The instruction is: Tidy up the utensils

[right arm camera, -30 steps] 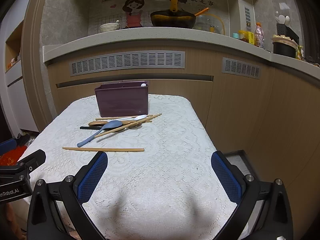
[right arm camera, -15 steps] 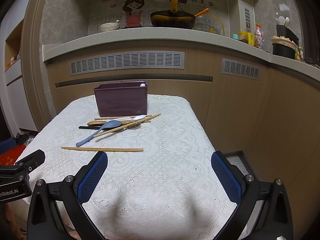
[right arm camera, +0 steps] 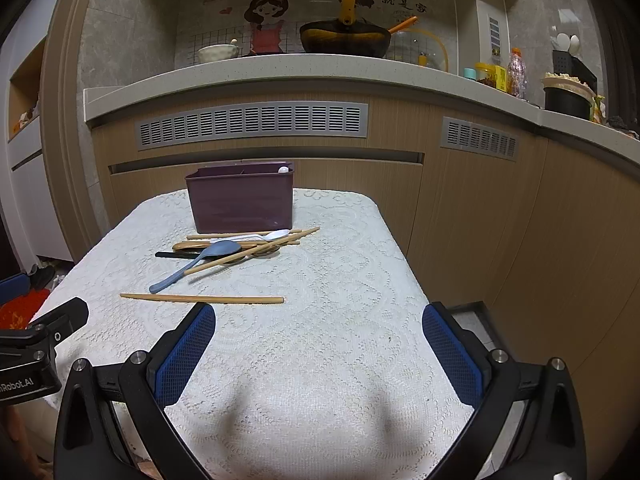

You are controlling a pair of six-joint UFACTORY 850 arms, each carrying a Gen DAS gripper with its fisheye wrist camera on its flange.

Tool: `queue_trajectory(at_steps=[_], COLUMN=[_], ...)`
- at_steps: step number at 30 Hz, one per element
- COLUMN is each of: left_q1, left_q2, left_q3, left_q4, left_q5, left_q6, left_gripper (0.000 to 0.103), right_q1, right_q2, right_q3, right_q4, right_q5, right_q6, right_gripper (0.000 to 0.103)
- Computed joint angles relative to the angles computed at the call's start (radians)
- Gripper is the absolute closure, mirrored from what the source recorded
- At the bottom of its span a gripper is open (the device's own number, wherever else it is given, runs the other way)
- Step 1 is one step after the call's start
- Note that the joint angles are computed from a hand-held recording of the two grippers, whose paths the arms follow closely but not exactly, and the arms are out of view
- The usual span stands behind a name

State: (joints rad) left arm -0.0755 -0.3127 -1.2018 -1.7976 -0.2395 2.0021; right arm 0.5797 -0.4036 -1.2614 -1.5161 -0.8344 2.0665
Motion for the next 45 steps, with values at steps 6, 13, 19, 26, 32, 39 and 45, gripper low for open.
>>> queue_trajectory(at_steps=[6,13,19,26,32,39,45], left_q1=[0.0,0.003,-0.005,-0.03,-0.027,-0.01,-0.015], left_q2=[-0.015,-0.076,-0.197,-0.355,-0.497,-0.75,-0.788], left_q3=[-0.02,-0.097,-0.263,-0.504,-0.714,-1.132,-1.197], left_q4=[0.074,0.206,0.37,0.776,0.969,1.195,1.205], left_q5=[-0.003,-0.024,-0.063,-0.129,-0.243,-0.598,-0.625], left_q6=[-0.073,-0.186,-0.292,-0.655,-0.791,-1.089,-1.141], left_gripper=[0.0,0.0,0.0,0.0,0.01,0.041,0.043], right_q1=[-0.009,-0.032,-0.081,-0.136,-0.172,-0.191,-0.244], right_q2=[0.002,-0.014,-0.062,-0.141,-0.212,-0.295,-0.357], right_q3=[0.0,-0.026,-0.096,-0.214,-0.321,-0.43,-0.537], right_q4=[0.004,0.006,0.014,0.067,0.171,0.308,0.71], right_q5=[0.02,0.03,0.047,0.071,0.186,0.231,0.32], right_q6=[-0.008,-0.04,-0.117,-0.253,-0.431,-0.623,-0.94], right_gripper=[0.0,0.0,0.0,0.0,0.0,0.012,0.065])
